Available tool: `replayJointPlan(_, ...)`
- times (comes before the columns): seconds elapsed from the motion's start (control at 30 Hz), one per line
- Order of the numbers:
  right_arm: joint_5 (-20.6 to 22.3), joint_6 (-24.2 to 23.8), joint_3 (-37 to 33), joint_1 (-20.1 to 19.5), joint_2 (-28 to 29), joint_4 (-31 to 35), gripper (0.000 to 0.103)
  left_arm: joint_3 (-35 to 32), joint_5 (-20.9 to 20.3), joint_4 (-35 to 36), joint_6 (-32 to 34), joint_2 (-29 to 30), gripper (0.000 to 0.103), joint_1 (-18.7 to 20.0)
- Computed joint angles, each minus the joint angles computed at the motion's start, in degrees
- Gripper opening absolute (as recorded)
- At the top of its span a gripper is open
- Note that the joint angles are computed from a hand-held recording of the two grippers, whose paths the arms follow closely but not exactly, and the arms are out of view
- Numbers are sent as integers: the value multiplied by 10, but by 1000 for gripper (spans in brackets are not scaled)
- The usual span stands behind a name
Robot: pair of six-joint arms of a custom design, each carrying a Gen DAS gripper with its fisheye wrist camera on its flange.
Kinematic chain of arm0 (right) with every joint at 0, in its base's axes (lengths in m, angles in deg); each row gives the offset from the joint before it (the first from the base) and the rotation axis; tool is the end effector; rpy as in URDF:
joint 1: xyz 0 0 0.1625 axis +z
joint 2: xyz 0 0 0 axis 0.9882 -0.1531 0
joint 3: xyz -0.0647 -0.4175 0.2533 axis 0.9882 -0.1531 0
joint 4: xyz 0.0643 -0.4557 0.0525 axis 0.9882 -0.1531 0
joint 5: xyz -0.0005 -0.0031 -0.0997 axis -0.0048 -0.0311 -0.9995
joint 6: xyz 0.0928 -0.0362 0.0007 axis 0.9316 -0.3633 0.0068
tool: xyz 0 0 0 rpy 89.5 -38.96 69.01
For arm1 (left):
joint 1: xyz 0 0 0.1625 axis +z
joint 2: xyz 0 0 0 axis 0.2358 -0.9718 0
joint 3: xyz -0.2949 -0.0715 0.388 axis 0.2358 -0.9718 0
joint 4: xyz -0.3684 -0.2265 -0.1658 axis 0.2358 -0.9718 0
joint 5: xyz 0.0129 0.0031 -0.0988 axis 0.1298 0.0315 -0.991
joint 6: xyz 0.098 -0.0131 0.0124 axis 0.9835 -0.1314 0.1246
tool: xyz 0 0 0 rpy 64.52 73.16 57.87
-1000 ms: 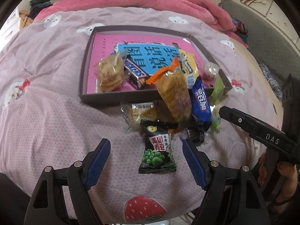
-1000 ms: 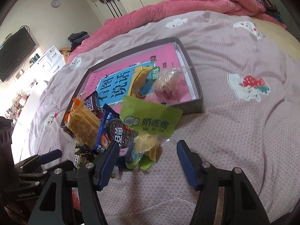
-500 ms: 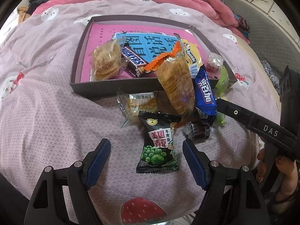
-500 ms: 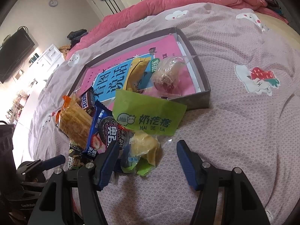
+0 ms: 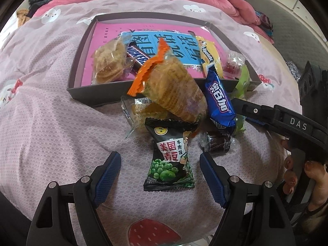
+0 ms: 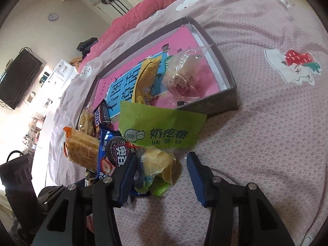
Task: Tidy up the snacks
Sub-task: 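Move both open tools back toward the remaining snack pile, then grasp the green-pea snack bag with the left tool while the right tool grasps the green NAI GE DA bag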
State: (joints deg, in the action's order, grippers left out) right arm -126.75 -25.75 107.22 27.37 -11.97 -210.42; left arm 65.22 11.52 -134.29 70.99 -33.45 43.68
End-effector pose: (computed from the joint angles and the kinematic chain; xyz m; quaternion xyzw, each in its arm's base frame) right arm 0.2476 -0.4472 0.0188 -0.0191 -0.9518 0.2773 0.1298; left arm -0.0631 -0.4445 0.2207 0.2056 0.9367 -0.1323 0.2506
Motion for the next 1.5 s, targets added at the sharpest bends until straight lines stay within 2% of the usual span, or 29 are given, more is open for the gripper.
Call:
replayJointPlan(0.07,3,-10,-2,4,2,-4,34,1,3,-5,0,3,80,-1)
replayJointPlan(0.17,-26,-29,-11,20,5,10,33,4,9,-21,6,12,80,-3)
replayJointPlan(0.33,-46,-40,-9,39,3,-2,33,5,6,-43,8,22,78,1)
replayJointPlan(0.4,-58,-55,-7,49,3,-16,33,5,11,-48,11,24,59,0)
replayJointPlan(0.53,-90,-88,-11,71,7,-44,33,1,2,-42,20,23,48,4)
replayJointPlan(0.57,-96,-94,-12,74,8,-49,33,1,1,-41,23,23,38,3)
replayJointPlan(0.6,-98,-97,-11,75,7,-51,33,1,3,-39,26,22,36,1)
replayJointPlan(0.67,-101,-99,-11,76,8,-61,33,2,6,-38,29,22,35,-3)
replayJointPlan(0.9,-100,-101,-6,73,2,-78,33,-1,-26,-14,28,-17,34,-3)
replayJointPlan(1.2,-117,-133,-16,85,10,-92,33,6,-28,11,14,-70,34,-22)
replayJointPlan(1.5,-124,-154,-20,91,12,-117,33,4,12,-29,18,-85,34,-32)
